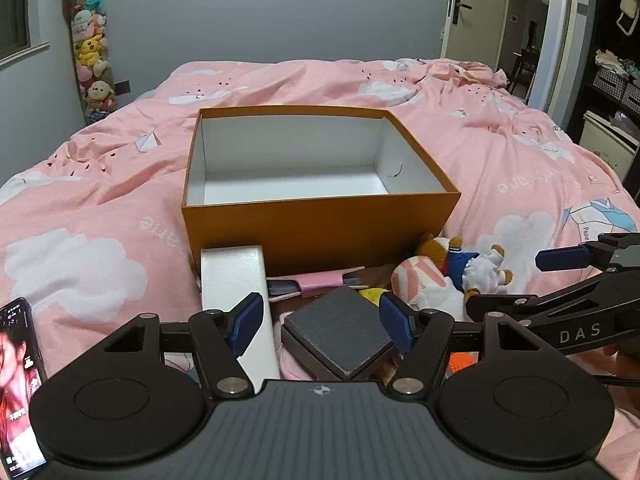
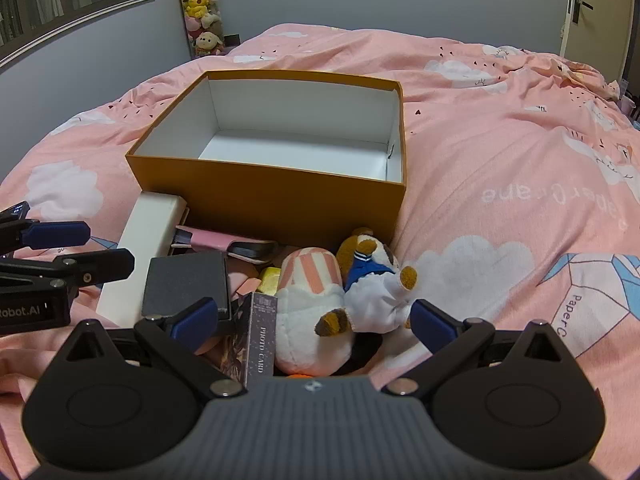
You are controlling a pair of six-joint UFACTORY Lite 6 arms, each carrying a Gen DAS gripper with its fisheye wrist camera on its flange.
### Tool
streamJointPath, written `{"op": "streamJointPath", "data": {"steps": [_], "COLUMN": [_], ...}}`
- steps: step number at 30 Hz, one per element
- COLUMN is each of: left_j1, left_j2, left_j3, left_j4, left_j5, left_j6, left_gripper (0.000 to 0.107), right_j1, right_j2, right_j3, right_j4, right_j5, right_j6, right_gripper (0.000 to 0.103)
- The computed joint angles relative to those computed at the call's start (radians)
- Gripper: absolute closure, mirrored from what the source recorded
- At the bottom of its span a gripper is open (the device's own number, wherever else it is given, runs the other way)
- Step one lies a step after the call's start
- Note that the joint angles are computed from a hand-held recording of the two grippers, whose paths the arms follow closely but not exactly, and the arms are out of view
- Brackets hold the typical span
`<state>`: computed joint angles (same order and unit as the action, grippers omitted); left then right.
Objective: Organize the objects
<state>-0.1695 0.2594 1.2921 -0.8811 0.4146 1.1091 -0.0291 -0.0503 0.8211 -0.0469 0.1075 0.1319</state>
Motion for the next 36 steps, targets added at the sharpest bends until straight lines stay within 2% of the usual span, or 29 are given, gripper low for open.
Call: {"op": "streamJointPath", "data": {"steps": [9,36], "left_j1": [0.001,-0.003], "left_j2": [0.017,0.019], "left_j3": [0.014,0.007], "left_j4": [0.045,0.072], "left_j5": [0.004,-0.004], "left_j6": [-0.041,-0.059], "left_gripper": [0.029,0.029], "right_j1": [-0.008,-0.011], "right_j2": [0.003,-0.002], "right_j3": [0.009,0.009], "right_j4": [0.063,0.046], "right_j5": [0.013,0.022], "right_j6": [-0.06,-0.042], "right_gripper": [0.001,0.001]}}
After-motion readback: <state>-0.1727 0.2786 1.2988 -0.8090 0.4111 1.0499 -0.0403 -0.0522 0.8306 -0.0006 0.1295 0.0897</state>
